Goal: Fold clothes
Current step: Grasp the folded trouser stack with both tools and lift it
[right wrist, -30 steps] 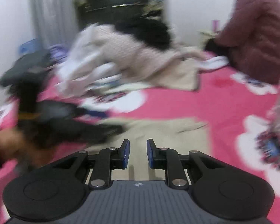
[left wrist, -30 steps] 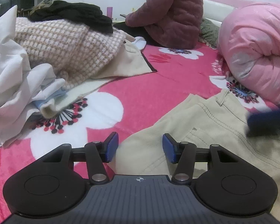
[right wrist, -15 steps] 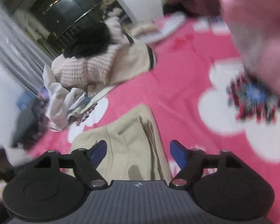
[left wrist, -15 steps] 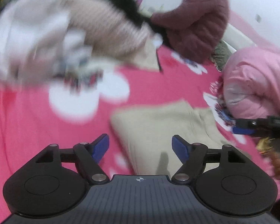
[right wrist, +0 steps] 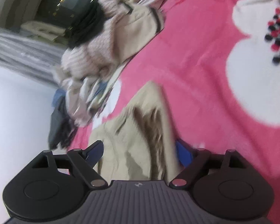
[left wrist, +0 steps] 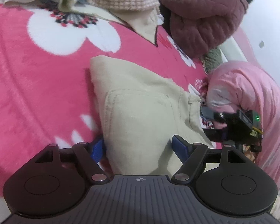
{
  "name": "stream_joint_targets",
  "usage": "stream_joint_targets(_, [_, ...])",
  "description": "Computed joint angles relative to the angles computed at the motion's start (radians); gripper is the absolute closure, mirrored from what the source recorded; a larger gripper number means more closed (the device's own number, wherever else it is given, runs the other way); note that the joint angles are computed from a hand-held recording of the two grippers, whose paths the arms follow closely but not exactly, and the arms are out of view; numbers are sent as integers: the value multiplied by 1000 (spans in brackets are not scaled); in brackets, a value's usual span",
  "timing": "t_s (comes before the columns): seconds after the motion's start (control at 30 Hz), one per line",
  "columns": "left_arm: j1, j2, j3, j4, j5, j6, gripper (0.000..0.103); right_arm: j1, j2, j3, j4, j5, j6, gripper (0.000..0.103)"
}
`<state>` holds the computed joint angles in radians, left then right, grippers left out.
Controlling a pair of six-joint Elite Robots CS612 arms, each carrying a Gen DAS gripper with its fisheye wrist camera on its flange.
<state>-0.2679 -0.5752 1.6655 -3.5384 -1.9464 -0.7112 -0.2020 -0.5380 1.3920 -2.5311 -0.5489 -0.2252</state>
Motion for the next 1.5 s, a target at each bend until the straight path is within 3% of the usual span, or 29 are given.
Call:
stream_joint_targets(0.17, [5,-11,48,-37,-90,6,29,-15,-78,85,198,-29,-264,18])
stream_joint_targets(0.3, [-6,-14,51,-22,-74,72,29,-18,-66,59,263,2,-271,17])
stream_joint_targets(0.47, [-20,-5,13,7,-23,61,30,4,-12,-2,203,62,-162,19])
stream_joint_targets(0.5, [-25,-14,26,4,-2,71,34,5,-21,11,187,49,-163,24])
stream_joint_targets(0.57, [-33,-27,49,-13,30,70,40,8,-45,42,157,6,-166,46])
stream_joint_targets(0.73, [-48,-49,80,-45,87,79,50,25,-121,147,-29,-130,-148,65])
stream_joint_targets(0.87, [-61,-69,99,-61,128,122,51,49,-168,223,-189,-209,-150,67])
stream_joint_targets(1.13, [-61,-104,145,-132,197,92,51,95,-217,293,-366,-296,-196,67])
stream_joint_targets(1.27, [-57,-135,170,-161,264,79,51,122,-225,270,-361,-275,-202,67])
stream_joint_targets(1.5, [-34,-215,251,-239,479,98,51,205,-193,125,-267,-150,-206,67])
